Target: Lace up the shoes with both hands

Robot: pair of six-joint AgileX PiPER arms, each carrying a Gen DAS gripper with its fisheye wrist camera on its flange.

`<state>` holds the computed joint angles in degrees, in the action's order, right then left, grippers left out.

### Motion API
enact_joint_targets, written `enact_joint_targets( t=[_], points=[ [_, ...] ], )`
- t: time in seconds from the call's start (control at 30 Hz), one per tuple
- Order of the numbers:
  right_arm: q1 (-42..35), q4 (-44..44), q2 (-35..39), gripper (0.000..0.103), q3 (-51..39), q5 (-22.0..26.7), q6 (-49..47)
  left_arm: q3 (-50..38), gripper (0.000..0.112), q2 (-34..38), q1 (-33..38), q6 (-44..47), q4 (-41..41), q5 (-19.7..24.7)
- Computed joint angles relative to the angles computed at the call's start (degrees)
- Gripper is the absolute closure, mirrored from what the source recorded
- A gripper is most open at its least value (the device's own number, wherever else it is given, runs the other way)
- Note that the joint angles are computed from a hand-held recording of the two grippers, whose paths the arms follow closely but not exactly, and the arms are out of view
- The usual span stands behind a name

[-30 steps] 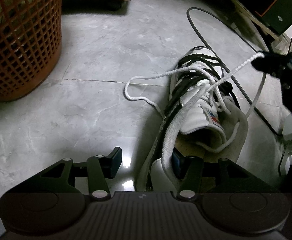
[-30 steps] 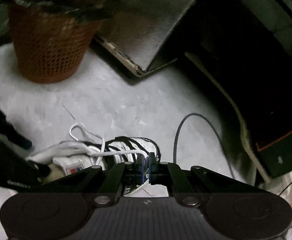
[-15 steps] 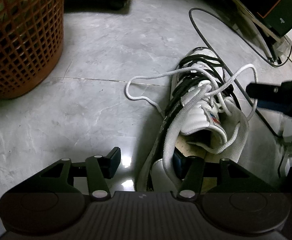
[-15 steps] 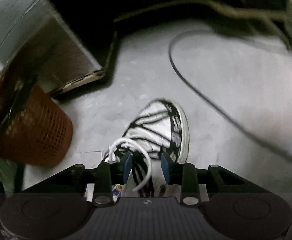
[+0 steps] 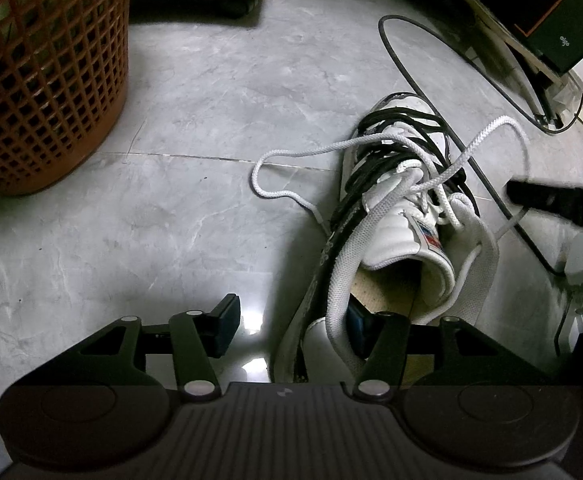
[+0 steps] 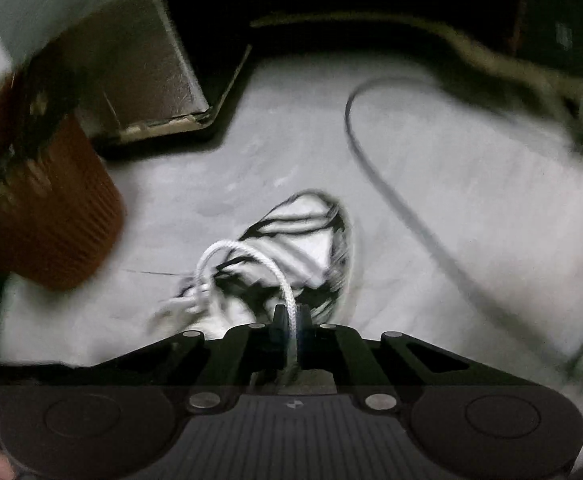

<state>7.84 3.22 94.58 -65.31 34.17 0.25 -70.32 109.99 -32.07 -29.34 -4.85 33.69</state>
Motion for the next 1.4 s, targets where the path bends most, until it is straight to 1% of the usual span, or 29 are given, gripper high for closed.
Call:
enact_joint_targets(
  t=[0.07,0.1,0.13,0.2,0.27,0.3,0.37,0.4,0.43,0.47,0.53,0.63,0.8,0.87,0.97,1.27,1.3,1.33,1.4],
  points=[
    [1.0,-7.3,-1.0,0.099,0.1,-2.3,5.7,-0.2,0.054,0.0,0.0,0.2,0.0,0.3],
    [0.8,-9.5,-1.5,0.098,0.2,-3.3,8.1,-0.2,0.053,0.0,-0.1,0.2,0.2,0.4],
    [0.1,-9.5,-1.9,0.098,0.1,-4.1,9.0,-0.2,0.053,0.0,-0.2,0.3,0.3,0.3],
    [-1.3,-6.1,-1.8,0.098,-0.5,-4.3,6.3,-0.1,0.052,0.0,-0.2,0.1,0.5,0.3],
    [-0.3,-8.6,-2.2,0.097,0.7,-5.3,7.5,-0.1,0.052,0.0,-0.2,-0.2,0.6,0.4],
    [0.0,-8.0,-2.2,0.095,1.2,-5.2,6.7,-0.2,0.052,0.0,-0.3,-0.4,0.7,0.5],
    [-0.6,-1.6,-1.5,0.084,1.3,-3.9,1.6,-0.3,0.052,0.0,-0.5,-0.6,1.0,0.7],
    [-1.0,0.7,-1.2,0.074,1.3,-2.8,0.5,-0.3,0.052,-0.1,-0.5,-0.7,1.1,0.7],
    [-1.4,2.8,-0.9,0.071,1.4,-1.8,-0.2,-0.3,0.052,-0.1,-0.5,-0.8,1.1,0.7],
    [-2.2,5.5,-0.7,0.071,1.6,-0.7,-1.0,-0.3,0.052,-0.1,-0.5,-0.8,1.0,0.7],
    [-5.0,14.6,-0.2,0.071,1.9,1.8,-5.4,-0.2,0.052,-0.1,-0.5,-0.8,1.0,0.6],
    [-9.2,26.0,0.7,0.070,2.7,4.4,-8.2,-0.3,0.052,-0.2,-0.4,-0.7,0.8,0.8],
    [-12.1,34.0,2.6,0.070,2.0,7.2,-10.7,-0.5,0.052,-0.2,-0.3,-0.2,0.5,1.2],
    [-12.0,35.2,2.0,0.070,2.4,7.2,-11.9,-0.4,0.052,-0.2,-0.3,-0.3,0.5,1.0],
    [-11.1,35.3,1.4,0.070,3.0,5.6,-12.3,-0.4,0.051,-0.2,-0.4,-0.5,0.7,1.0],
    [-11.6,38.2,2.1,0.071,4.5,5.3,-13.0,-0.6,0.051,0.0,-0.2,0.5,0.3,1.5],
    [-11.6,38.4,2.0,0.075,4.6,5.2,-13.7,-0.7,0.051,0.0,-0.3,0.5,0.4,1.5],
    [-11.5,38.6,1.9,0.085,4.6,5.1,-14.5,-0.8,0.051,0.1,-0.3,0.5,0.4,1.6],
    [-10.7,36.3,1.9,0.092,3.7,5.0,-13.9,-0.9,0.051,0.2,-0.3,0.6,0.4,1.8]
  ],
)
